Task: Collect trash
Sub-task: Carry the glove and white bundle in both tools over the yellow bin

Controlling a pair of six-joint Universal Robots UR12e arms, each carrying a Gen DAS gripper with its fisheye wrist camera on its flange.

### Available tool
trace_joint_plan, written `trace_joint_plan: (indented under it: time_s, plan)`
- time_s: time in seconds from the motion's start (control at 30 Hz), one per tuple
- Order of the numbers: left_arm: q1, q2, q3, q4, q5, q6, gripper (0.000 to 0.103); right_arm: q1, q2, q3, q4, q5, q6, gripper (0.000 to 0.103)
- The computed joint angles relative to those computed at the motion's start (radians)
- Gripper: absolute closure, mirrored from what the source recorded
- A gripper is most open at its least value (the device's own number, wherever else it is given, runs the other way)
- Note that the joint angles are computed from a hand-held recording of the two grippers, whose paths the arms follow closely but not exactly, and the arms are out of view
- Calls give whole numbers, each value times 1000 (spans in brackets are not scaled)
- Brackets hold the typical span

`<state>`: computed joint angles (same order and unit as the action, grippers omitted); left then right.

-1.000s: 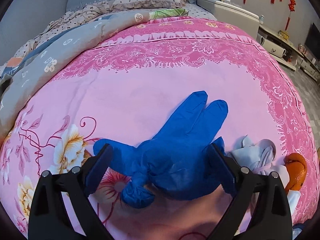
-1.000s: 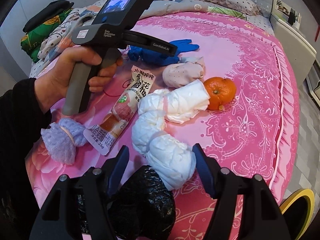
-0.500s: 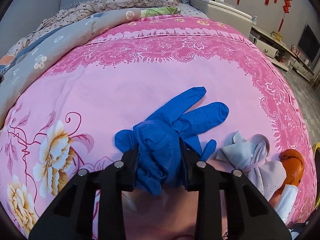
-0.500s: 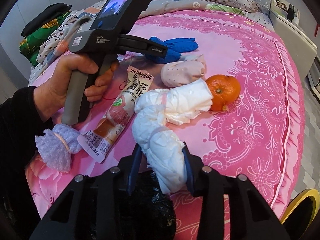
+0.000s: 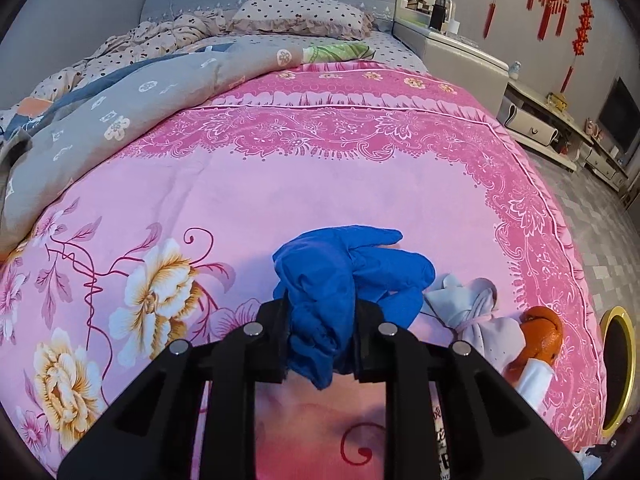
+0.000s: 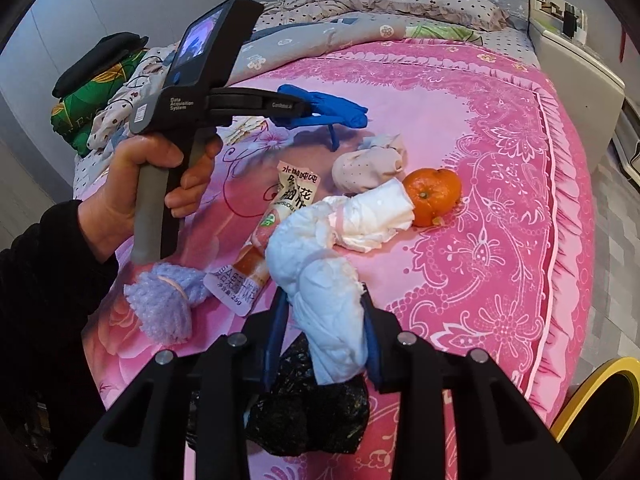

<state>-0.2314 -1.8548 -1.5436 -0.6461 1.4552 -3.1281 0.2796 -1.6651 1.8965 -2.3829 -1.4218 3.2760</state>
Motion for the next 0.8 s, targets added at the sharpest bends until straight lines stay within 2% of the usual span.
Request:
trace_joint_plan:
  time_s: [0.33, 0.5, 0.8]
  plan:
    - [24, 100, -69, 8, -20, -22, 83, 4, -63, 33, -20, -7, 53, 71]
    - [24, 150, -109, 12, -13, -17, 83, 4, -98, 51, -29, -17, 83, 71]
    - [13, 219, -161, 28, -57, -26, 83, -1, -165, 87, -41, -40, 117, 71]
